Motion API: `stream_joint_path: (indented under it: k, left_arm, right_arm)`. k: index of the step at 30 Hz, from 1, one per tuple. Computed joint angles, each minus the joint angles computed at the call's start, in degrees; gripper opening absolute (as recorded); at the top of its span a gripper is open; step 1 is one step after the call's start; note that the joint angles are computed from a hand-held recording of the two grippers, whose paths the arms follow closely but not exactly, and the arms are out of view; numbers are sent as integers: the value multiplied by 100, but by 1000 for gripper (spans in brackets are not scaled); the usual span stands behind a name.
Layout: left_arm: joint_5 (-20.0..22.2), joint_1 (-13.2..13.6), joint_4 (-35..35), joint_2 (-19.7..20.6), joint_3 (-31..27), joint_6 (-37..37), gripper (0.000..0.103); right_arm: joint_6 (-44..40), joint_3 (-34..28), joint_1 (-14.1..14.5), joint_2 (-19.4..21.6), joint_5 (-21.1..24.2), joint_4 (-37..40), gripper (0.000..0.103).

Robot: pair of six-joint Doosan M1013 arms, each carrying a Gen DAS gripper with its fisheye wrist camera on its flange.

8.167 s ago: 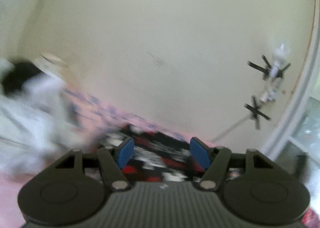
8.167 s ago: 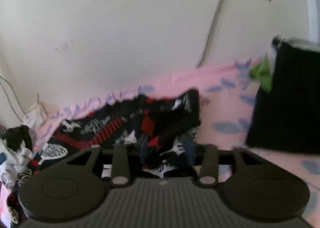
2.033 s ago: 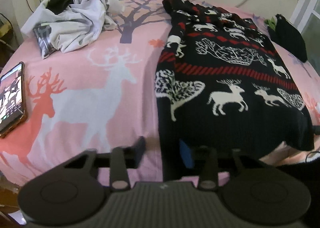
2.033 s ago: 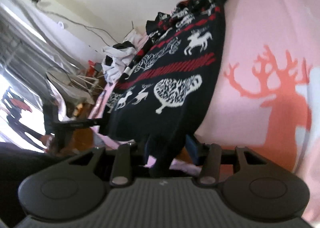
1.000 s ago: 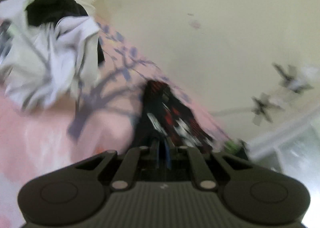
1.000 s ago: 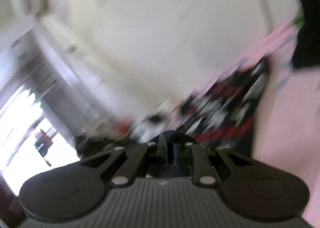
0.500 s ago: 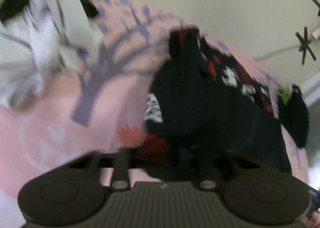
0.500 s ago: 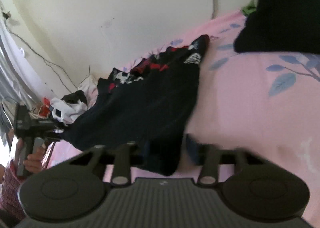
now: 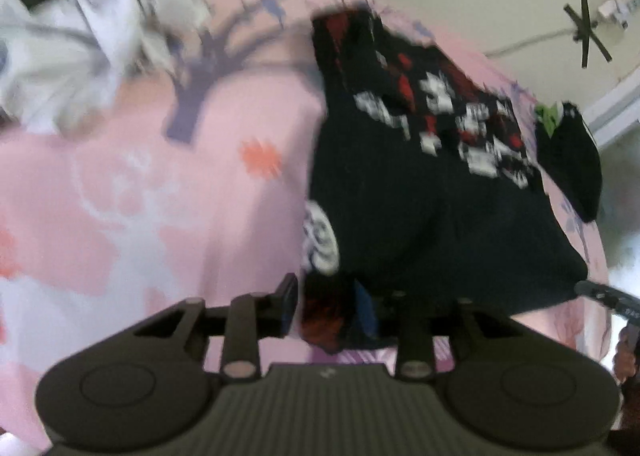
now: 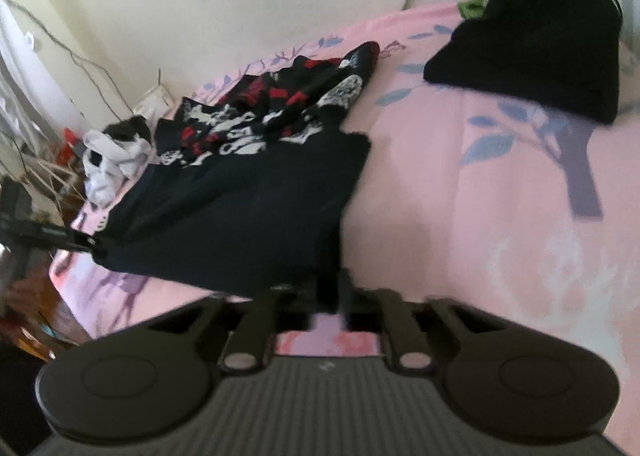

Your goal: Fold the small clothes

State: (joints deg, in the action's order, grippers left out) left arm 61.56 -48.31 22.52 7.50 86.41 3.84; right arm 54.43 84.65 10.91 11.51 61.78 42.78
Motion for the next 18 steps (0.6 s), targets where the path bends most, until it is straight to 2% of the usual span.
stream_joint_path:
  k: [1, 3, 4, 6, 7, 9, 11, 13, 15, 18]
  left_arm:
    - [412, -80, 437, 13, -144, -24, 33]
    - [1093, -154, 1174, 95, -471, 35, 38]
    - [1187, -126, 1455, 143, -613, 129, 38]
    - [934, 56, 1788, 287, -893, 624, 42]
    - [755, 184, 1827, 416, -1072, 964, 48]
    - [484, 517, 1610, 784, -1535, 1619, 52]
    - [542, 840, 1243, 1289, -2160, 2224, 52]
    - [783, 1171, 802, 1835, -2815, 2741, 53]
    - [1074, 1403, 447, 2242, -3289, 2910, 55]
    - [991, 1710, -231, 2526, -3482, 2994, 58]
  right_arm:
    - [-75, -41, -25, -3, -290, 36, 61]
    - [-27, -298, -36, 120, -562, 29, 61]
    - [-38, -490, -33, 242, -695, 131, 60]
    - [-143, -859, 20, 499, -778, 340, 59]
    - [-173, -1094, 86, 668, -792, 398, 58]
    - [-111, -1627, 249, 1070, -764, 453, 58]
    - [92, -2205, 445, 1519, -722, 370, 58]
    - [418, -2886, 634, 2020, -460, 183, 58]
    - [675, -3468, 793, 2433, -178, 13, 61]
    - [849, -4262, 1032, 3003, 203, -182, 69]
